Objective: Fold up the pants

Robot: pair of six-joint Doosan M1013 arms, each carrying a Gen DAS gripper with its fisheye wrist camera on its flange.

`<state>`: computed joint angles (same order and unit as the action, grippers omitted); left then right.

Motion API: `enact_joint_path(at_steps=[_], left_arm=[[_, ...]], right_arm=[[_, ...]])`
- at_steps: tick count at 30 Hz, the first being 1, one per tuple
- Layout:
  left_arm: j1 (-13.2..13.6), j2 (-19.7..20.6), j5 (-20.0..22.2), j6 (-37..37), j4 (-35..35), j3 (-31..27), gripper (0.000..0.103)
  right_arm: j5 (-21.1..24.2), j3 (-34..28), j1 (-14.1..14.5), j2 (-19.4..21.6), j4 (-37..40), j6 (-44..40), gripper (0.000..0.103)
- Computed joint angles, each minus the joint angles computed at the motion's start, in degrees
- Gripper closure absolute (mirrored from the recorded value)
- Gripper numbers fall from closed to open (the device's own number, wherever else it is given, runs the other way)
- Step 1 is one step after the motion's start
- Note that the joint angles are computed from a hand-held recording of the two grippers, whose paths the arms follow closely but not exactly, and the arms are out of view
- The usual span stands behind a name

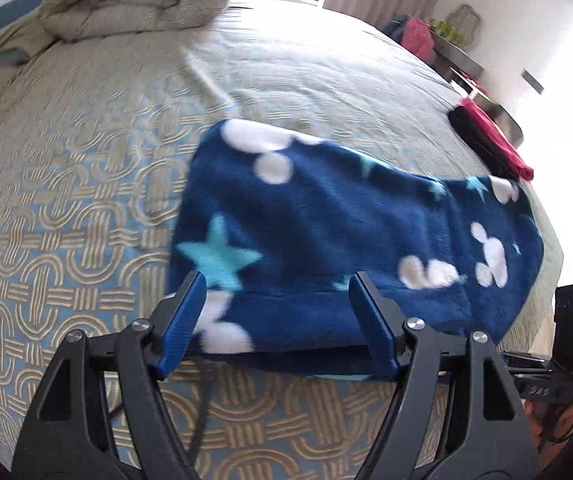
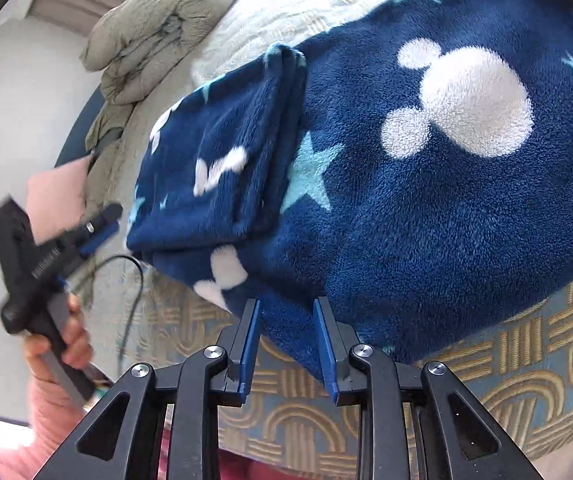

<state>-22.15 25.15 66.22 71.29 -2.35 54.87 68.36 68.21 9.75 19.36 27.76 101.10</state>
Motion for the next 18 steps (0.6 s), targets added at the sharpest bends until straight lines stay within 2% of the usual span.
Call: enact_joint_path(at_steps=[2, 5, 10, 14, 18], left_arm=[[-0.8, 0.9, 1.3, 2.6, 0.1, -1.7, 0.028], [-1.7, 1.9, 2.4, 4.7, -0.7, -3.0, 0.028], [-2.9, 4.7, 3.4, 7.4, -0.8, -7.7, 0.028], [-3.3, 7.6, 5.2, 8.0, -2.4, -12.3, 0.028], [-3.8, 10.9, 9.6, 9.2, -6.4, -15.6, 0.028]], right_arm=[[-1.2, 1.3, 0.3, -1.1, -1.6, -2.5, 0.076], [-0.6, 2.2, 0.4, -2.1, -2.6, -4.7, 0.076], [-0.4, 4.5, -2.2, -4.0, 3.4, -3.8, 0.076], [-5.6, 5.7, -3.9, -6.4, -0.9, -0.2, 0.075], [-9.1, 6.4, -6.1, -7.5, -8.4, 10.7, 0.051]])
